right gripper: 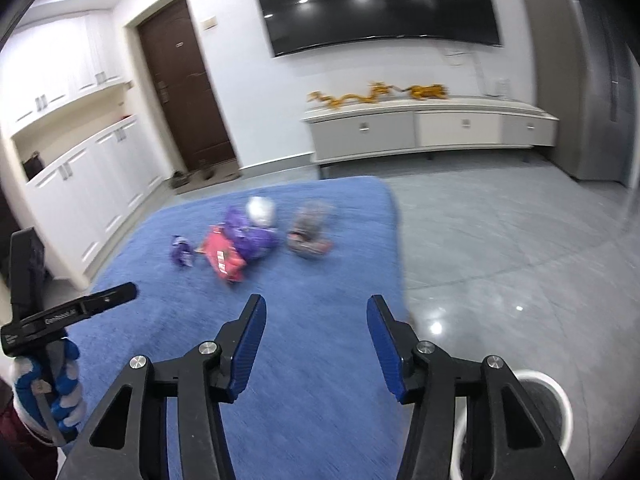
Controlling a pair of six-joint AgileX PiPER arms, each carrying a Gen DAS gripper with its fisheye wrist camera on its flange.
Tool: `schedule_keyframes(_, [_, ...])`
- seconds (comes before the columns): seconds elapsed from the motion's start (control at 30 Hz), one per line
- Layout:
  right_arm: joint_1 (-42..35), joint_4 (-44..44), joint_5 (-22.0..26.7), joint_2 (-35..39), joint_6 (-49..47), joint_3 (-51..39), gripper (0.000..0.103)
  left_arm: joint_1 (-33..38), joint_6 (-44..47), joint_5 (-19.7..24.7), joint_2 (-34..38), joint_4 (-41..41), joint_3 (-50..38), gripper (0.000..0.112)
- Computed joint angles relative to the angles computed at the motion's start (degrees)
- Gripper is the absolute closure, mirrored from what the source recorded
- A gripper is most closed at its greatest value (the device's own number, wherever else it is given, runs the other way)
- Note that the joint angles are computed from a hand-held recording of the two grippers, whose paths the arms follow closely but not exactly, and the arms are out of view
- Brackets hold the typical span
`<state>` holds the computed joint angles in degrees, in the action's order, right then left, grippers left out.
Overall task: Collect trash
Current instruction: 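Move both tools back over the rug toward the purple and pink wrappers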
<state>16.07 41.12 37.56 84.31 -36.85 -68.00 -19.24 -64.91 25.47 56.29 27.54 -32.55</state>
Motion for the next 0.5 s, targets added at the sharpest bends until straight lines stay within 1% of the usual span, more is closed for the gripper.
schedule_keyframes(0.07, [1.6, 1.2, 0.2, 2.6, -1.0, -2.1, 0.055, 4.3, 6.3, -2.1, 1.8, -4.7, -0.6, 0.061])
schedule_keyframes(0.2, [5.3, 2.5, 0.3, 10.2, -1.2, -9.3, 0.056, 12.4, 19.0, -5.8, 5.5, -14.4, -1.7, 0.061])
schedule_keyframes(0.23, [5.8, 2.9, 0.5, 11.7, -1.5, -10.7, 0.056, 14.8, 23.6, -6.8, 6.8, -18.2, -2.2, 0.061])
schedule_keyframes(0.33, [7.7, 2.6, 1.1, 17.2, -0.7, -16.6, 0.056, 19.2, 32.4, -9.2, 10.2, -25.3, -3.8, 0.061])
schedule_keyframes(0.37, [7.2, 3.3, 1.8, 17.9, -1.5, -17.2, 0.056, 20.0, 33.3, -9.7, 10.9, -25.9, -4.0, 0.061])
schedule_keyframes(0.43, [7.9, 3.1, 2.3, 21.1, -0.4, -20.9, 0.056, 21.4, 35.5, -11.2, 13.3, -27.5, -5.2, 0.061])
schedule_keyframes(0.5, [8.5, 2.7, 2.3, 22.7, 0.2, -22.8, 0.056, 22.3, 37.4, -12.1, 15.1, -29.2, -6.0, 0.061])
